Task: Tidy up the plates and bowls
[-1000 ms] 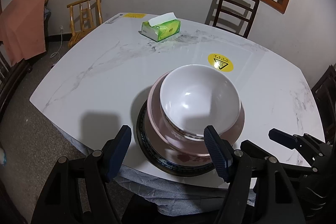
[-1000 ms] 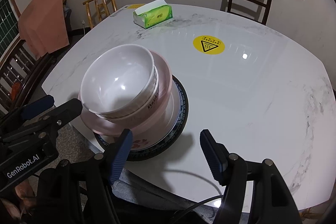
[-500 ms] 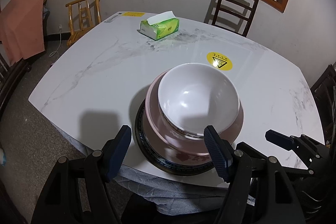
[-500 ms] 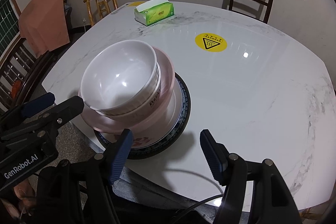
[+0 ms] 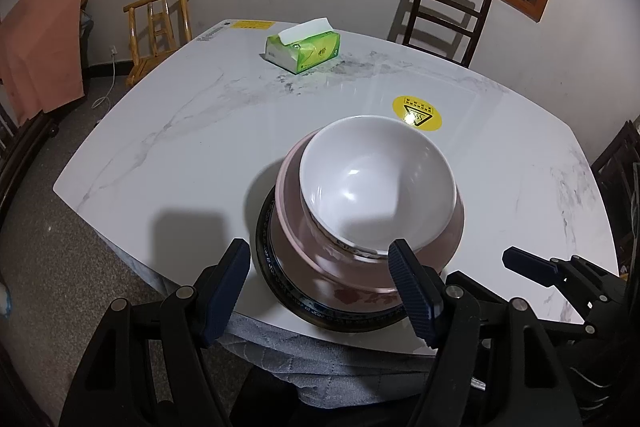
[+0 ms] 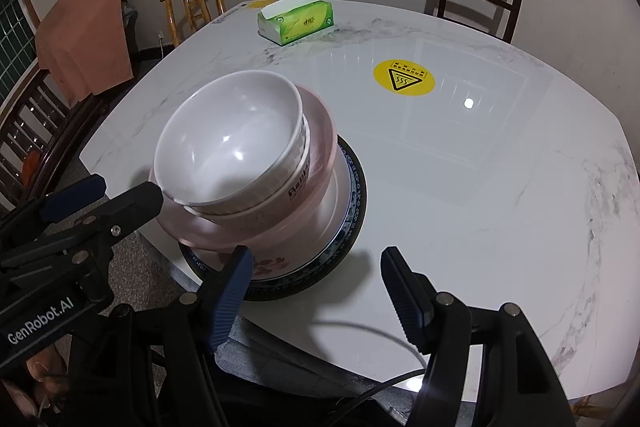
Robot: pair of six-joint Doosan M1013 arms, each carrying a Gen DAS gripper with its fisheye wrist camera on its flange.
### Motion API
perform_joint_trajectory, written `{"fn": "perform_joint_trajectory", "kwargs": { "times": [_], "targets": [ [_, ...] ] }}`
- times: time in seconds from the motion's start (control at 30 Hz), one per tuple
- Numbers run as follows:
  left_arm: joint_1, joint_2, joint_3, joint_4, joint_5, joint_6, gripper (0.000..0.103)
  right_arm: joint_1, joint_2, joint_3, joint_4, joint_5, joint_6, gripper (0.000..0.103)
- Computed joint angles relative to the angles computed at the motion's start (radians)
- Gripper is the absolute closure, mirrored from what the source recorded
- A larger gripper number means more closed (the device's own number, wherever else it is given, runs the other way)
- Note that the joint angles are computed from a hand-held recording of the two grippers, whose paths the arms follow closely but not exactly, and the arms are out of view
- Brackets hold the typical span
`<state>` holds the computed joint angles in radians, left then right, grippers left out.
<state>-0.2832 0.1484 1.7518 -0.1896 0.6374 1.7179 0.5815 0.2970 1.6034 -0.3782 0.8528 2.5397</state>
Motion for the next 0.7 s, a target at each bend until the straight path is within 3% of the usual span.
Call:
{"fn": "perform_joint_trajectory", "kwargs": {
  "times": [0.7],
  "targets": [
    [0.006,0.005,-0.007,-0.021,0.021,0.013,0.034,0.0,0.01,-0.005,0.017,0.002,-0.016,0.035]
  ]
}}
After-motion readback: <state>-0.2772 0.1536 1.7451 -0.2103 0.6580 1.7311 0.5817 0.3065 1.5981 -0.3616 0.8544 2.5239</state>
